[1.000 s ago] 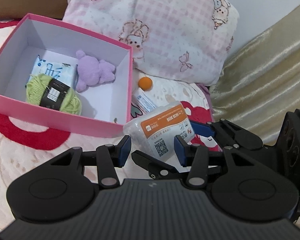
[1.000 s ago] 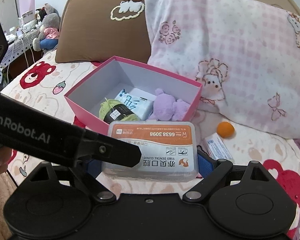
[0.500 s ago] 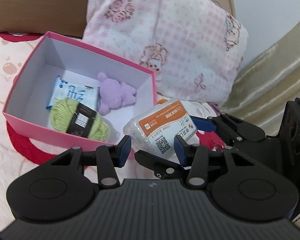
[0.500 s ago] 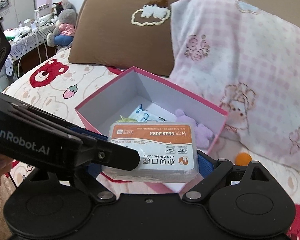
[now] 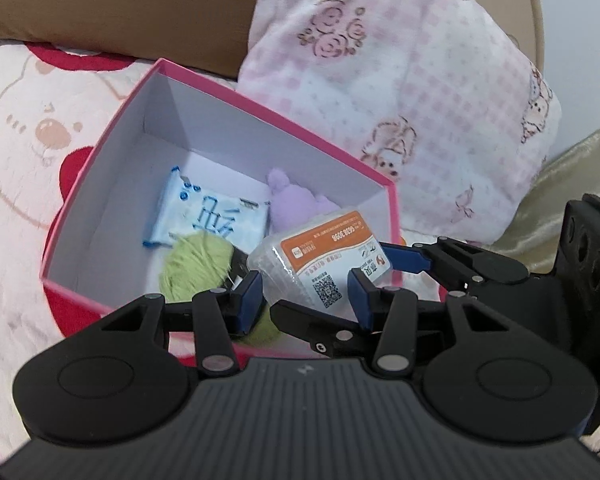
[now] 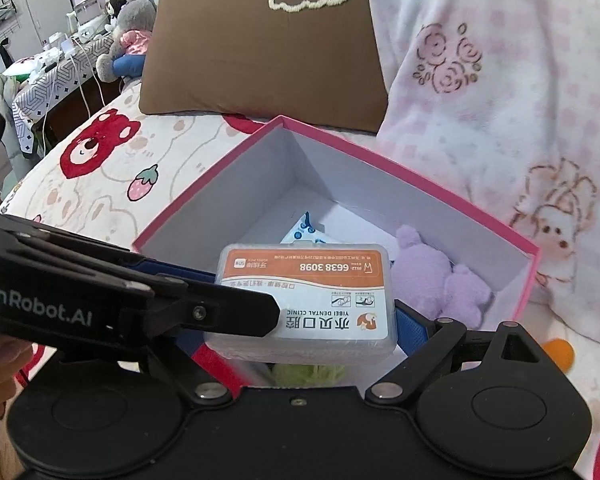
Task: Organize objects
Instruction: 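Lower the white box into the pink box beside the wet-wipe pack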
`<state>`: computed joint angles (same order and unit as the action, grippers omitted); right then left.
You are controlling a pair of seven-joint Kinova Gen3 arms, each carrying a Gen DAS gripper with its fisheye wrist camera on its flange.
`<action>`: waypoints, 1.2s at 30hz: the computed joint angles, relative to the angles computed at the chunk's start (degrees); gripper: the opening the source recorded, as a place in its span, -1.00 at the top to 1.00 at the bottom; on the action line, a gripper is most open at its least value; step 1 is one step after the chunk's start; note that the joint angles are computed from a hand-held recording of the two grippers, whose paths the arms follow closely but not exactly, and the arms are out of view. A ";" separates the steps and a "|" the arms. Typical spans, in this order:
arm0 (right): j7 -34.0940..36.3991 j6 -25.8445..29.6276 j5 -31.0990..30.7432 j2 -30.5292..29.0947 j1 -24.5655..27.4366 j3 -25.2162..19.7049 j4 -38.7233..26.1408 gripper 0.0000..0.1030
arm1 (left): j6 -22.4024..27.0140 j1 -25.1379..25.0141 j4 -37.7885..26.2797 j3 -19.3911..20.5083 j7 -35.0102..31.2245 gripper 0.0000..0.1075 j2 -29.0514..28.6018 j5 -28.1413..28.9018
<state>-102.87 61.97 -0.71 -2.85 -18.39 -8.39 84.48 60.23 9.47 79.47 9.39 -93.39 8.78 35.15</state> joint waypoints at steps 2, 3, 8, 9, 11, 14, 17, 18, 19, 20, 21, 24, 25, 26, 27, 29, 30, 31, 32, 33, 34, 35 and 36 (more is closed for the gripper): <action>3.51 -0.23 -3.61 1.31 0.82 1.39 -0.51 -0.85 | -0.80 -0.34 0.28 -0.16 -0.77 0.17 0.83 0.27; 4.91 -0.01 -5.46 2.01 1.34 1.96 -0.86 -0.86 | -1.26 -0.58 0.54 -0.19 -1.20 0.17 1.24 0.51; 9.08 -0.60 -10.54 4.61 3.55 3.08 -0.96 -0.87 | -3.27 -1.40 1.29 0.17 -2.82 0.17 3.18 1.44; 9.58 -0.84 -11.50 5.01 4.05 3.29 -0.89 -0.87 | -3.99 -1.42 1.45 0.30 -3.15 0.17 3.51 1.55; 10.28 -0.91 -13.52 6.00 5.24 3.81 -1.07 -0.87 | -5.41 -1.80 1.67 0.70 -4.34 0.17 4.45 2.61; 9.78 -1.50 -15.12 7.42 6.56 4.20 -1.37 -0.87 | -6.57 -2.07 0.58 1.24 -4.96 0.17 6.67 3.41; 8.22 -0.46 -15.69 10.13 7.25 4.24 -3.30 -0.87 | -6.20 -0.73 -2.35 1.03 -1.47 0.19 9.01 0.19; 7.26 0.17 -15.47 11.08 7.26 4.21 -4.18 -0.87 | -6.38 0.03 -2.96 0.48 0.36 0.20 9.62 -0.68; 5.94 0.96 -14.95 12.05 7.09 4.16 -5.22 -0.87 | -6.98 -0.20 -2.94 1.00 1.26 0.21 10.00 -1.05; 4.92 1.70 -13.90 13.00 6.66 4.01 -6.18 -0.87 | -7.50 -0.11 -2.92 1.07 2.17 0.22 10.44 -1.40; 4.27 1.94 -12.96 13.64 6.28 3.86 -6.68 -0.86 | -7.47 -0.18 -3.14 1.20 2.80 0.25 10.94 -1.79; 2.05 3.07 -11.38 15.10 5.50 3.62 -7.68 -0.86 | -6.79 -1.00 -3.32 1.71 4.38 0.28 12.14 -1.70; 1.15 2.64 -10.33 15.09 4.92 3.56 -7.48 -0.86 | -6.62 -1.40 -3.34 2.05 3.93 0.29 12.34 -1.52; 0.46 2.08 -9.48 14.96 4.50 3.51 -7.11 -0.86 | -6.67 -1.46 -3.31 2.12 4.08 0.29 12.35 -1.63; -0.22 1.53 -8.80 14.87 4.17 3.48 -6.76 -0.86 | -6.82 -1.50 -3.22 2.19 4.16 0.29 12.27 -1.71; -1.82 0.53 -7.79 14.88 3.59 3.45 -6.20 -0.86 | -7.16 -1.43 -3.18 2.29 4.39 0.29 12.21 -1.89; -2.62 0.43 -7.61 15.07 3.44 3.44 -6.17 -0.87 | -7.07 -1.23 -3.33 2.12 5.31 0.29 12.26 -2.18; -3.22 0.66 -7.68 15.34 3.46 3.44 -6.35 -0.87 | -7.25 -1.10 -3.17 1.98 5.88 0.29 12.10 -2.52; -3.52 1.24 -8.02 15.74 3.65 3.42 -6.77 -0.87 | -7.47 -0.92 -3.04 1.89 6.18 0.29 11.93 -3.01; -3.66 1.84 -8.48 16.09 3.91 3.39 -7.09 -0.87 | -7.53 -0.69 -3.06 1.80 6.57 0.29 11.83 -3.59; -3.55 2.52 -9.21 16.40 4.36 3.35 -7.44 -0.87 | -7.45 -0.72 -3.11 1.86 6.59 0.28 11.82 -3.80; -3.06 3.05 -10.19 16.57 4.96 3.26 -7.65 -0.87 | -7.39 -0.79 -3.10 1.97 6.58 0.28 11.82 -3.84; -2.05 3.54 -11.80 16.67 5.92 3.11 -7.72 -0.86 | -7.68 -0.95 -2.76 2.16 6.30 0.28 11.64 -3.55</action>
